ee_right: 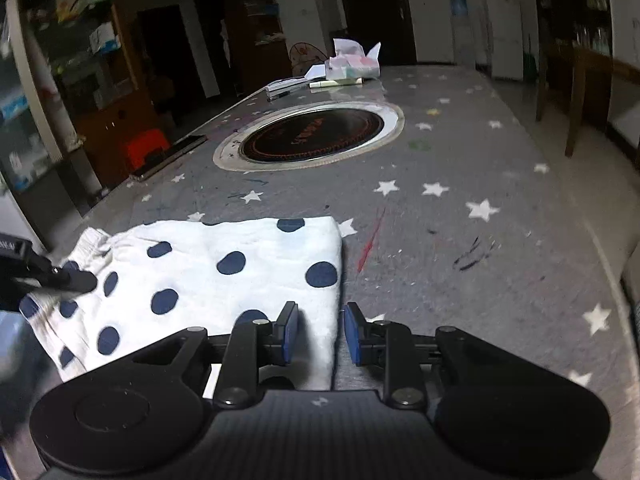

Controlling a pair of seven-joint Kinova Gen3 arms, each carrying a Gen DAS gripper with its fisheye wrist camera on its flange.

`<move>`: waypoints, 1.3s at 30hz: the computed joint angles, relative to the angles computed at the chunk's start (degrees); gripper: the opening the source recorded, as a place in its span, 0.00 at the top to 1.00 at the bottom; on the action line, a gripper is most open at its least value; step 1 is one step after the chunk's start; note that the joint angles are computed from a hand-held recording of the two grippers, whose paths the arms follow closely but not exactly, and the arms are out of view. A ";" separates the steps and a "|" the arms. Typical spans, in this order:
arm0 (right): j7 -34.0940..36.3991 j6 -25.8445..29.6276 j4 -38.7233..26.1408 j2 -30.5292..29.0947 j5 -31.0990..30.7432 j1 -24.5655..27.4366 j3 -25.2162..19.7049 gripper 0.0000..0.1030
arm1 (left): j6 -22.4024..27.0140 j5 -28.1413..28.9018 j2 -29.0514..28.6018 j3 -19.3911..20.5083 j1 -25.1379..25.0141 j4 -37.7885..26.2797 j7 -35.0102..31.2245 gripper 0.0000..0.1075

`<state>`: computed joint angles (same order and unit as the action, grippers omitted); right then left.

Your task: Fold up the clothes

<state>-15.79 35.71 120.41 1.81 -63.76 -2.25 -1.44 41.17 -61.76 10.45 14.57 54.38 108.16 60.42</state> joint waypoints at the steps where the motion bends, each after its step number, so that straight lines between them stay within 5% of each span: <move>1: -0.16 0.86 -0.26 0.53 -0.50 0.17 0.15 0.76 | 0.23 0.43 0.10 0.09 -0.13 -0.33 -0.91 0.69; 5: 0.84 1.03 0.35 0.56 -2.44 0.37 -0.21 0.79 | 1.87 2.90 0.73 0.20 -0.36 -2.25 -6.04 0.69; 10: 2.21 1.55 1.56 -0.53 -5.04 0.59 0.19 0.94 | 5.69 5.42 2.18 -0.11 0.31 -5.97 -13.02 0.69; 22: 6.75 0.52 3.07 -5.09 -10.17 0.14 2.98 0.96 | 11.14 8.35 6.90 -2.82 2.62 -16.67 -29.78 0.70; 39: 9.07 -3.63 0.36 -5.11 -11.27 0.84 5.22 0.96 | 11.37 14.36 15.09 -9.26 4.59 -31.78 -47.64 0.71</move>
